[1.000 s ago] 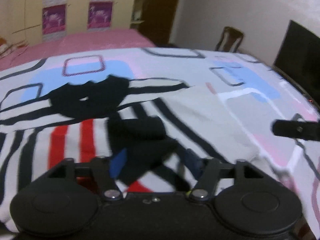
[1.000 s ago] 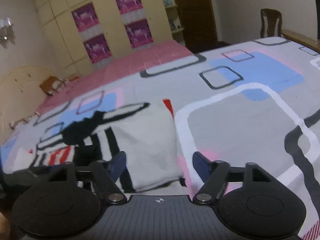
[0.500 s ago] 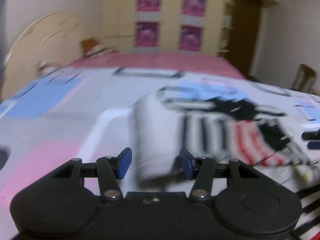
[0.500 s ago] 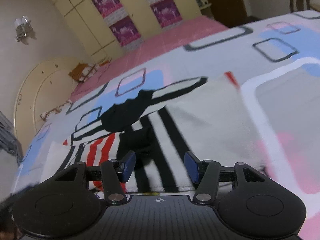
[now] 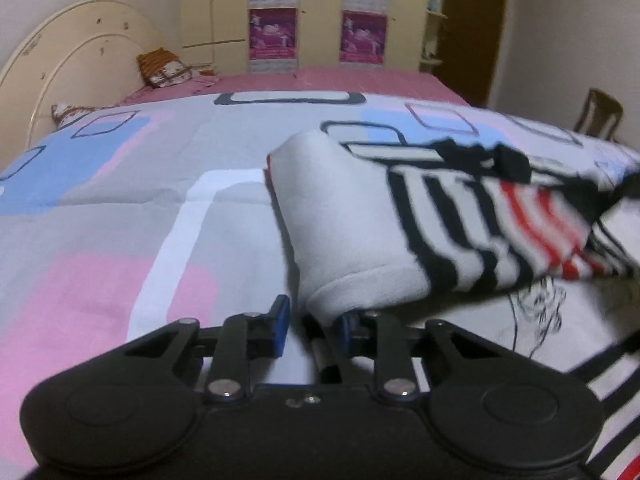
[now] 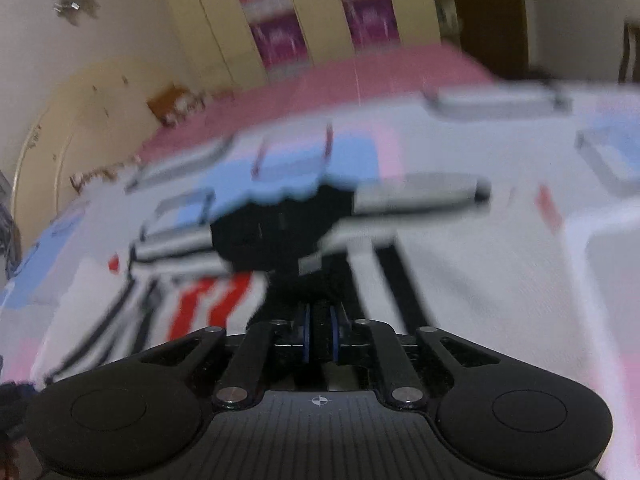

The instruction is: Fold small clothes

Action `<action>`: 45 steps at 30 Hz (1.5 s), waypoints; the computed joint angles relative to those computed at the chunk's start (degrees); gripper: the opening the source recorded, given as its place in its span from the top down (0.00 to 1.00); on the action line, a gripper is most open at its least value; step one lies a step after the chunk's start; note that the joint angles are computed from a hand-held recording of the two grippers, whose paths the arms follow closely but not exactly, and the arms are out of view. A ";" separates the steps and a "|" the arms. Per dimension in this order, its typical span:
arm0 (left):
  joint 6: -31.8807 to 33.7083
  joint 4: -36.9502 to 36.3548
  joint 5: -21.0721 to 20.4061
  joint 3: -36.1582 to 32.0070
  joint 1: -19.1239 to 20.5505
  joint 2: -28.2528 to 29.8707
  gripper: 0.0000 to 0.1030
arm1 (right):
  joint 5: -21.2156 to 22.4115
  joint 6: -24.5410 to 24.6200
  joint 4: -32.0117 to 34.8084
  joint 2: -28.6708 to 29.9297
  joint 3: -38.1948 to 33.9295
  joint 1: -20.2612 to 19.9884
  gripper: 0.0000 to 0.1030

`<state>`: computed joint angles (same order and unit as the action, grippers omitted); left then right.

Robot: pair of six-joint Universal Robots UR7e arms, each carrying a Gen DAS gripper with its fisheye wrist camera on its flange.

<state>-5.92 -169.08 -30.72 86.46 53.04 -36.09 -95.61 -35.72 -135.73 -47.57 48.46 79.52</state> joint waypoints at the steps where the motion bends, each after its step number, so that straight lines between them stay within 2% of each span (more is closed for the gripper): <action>1: -0.24 -0.11 -0.19 0.14 0.02 0.03 0.77 | 0.87 -1.42 -3.50 -1.28 1.86 0.15 0.92; 3: -0.58 0.21 -0.84 0.08 0.17 -0.03 0.80 | 1.15 -3.35 -7.87 -2.81 4.09 0.15 0.92; 6: -1.19 1.74 -1.04 -0.40 0.19 0.03 0.81 | -4.49 -4.68 -3.37 -1.42 2.05 -0.19 0.92; 9: -1.95 3.35 -1.62 -0.57 0.30 -0.37 0.81 | -3.71 -1.99 -3.36 -2.70 4.20 -1.35 0.92; 12: -2.01 5.19 -1.92 -0.81 0.35 -0.66 0.81 | -3.88 -3.18 -5.22 -4.06 7.06 -1.62 0.92; 15: -2.14 7.25 -2.44 -1.52 0.57 -0.74 0.81 | -6.64 -5.21 -6.10 -3.67 7.91 -1.48 0.92; 17: -1.83 8.53 -3.49 -1.81 0.80 -1.17 0.81 | -8.63 -4.83 -3.79 -2.78 6.65 -1.20 0.91; 18: -1.08 8.50 -4.26 -1.43 0.84 -1.69 0.75 | -8.80 -5.04 -4.36 -2.84 6.73 -1.08 0.91; 20: -1.17 6.59 -3.60 0.76 0.12 -3.08 0.62 | -9.25 -5.63 -6.82 -3.41 7.49 -0.64 0.75; 21: 0.04 4.02 -2.67 2.64 -0.81 -4.04 0.60 | -9.58 -7.23 -11.30 -4.32 9.43 -0.33 0.51; 22: 1.81 0.93 -1.48 3.94 -1.75 -4.35 0.59 | -8.33 -8.49 -13.80 -5.58 11.11 -0.28 0.49; 24: 2.57 -4.34 0.25 4.88 -3.32 -4.01 0.59 | -4.58 -8.29 -11.60 -7.53 12.51 -0.35 0.49; 26: 2.33 -6.37 -2.00 2.81 -3.30 -2.13 0.57 | -3.29 -9.69 -9.41 -7.89 13.61 0.25 0.56; 27: 2.30 -5.06 -2.69 0.61 -2.98 -0.48 0.57 | -3.12 -10.03 -8.09 -7.63 13.84 0.52 0.59; 29: 0.14 -1.04 -3.66 -3.37 -2.10 2.31 0.57 | -4.62 -9.83 -6.15 -6.57 14.10 1.09 0.61; 31: -3.10 4.55 -5.14 -5.06 -0.73 3.38 0.55 | -10.43 -12.28 -5.63 -4.72 13.92 1.52 0.63; 32: -1.22 3.78 -4.60 -4.87 -0.96 3.67 0.54 | -11.15 -13.82 -7.56 -4.79 14.95 1.54 0.63; 34: -0.91 5.92 -5.45 -4.79 -1.10 2.68 0.54 | -12.86 -14.47 -6.15 -4.69 14.02 2.20 0.63; 36: 0.84 3.01 -6.09 -4.94 -1.06 2.29 0.50 | -10.44 -14.39 -8.71 -4.84 13.58 2.14 0.63; 38: 3.58 0.38 -6.24 -7.28 -0.37 3.44 0.45 | -8.52 -12.06 -8.86 -3.21 10.04 1.75 0.63; 41: 9.56 -0.53 -7.02 -15.52 1.57 7.29 0.45 | -10.86 -9.75 -6.83 1.97 1.11 1.76 0.63; 43: 9.46 3.99 -8.97 -22.27 3.75 9.81 0.45 | -13.04 -9.62 -4.12 5.59 -4.96 1.62 0.63; 44: 7.08 9.14 -9.82 -26.04 5.11 11.05 0.45 | -15.46 -9.95 -3.65 7.40 -7.57 1.56 0.63; 45: 5.54 11.90 -11.47 -27.98 6.49 11.81 0.40 | -17.05 -9.91 -3.80 8.33 -8.71 1.32 0.63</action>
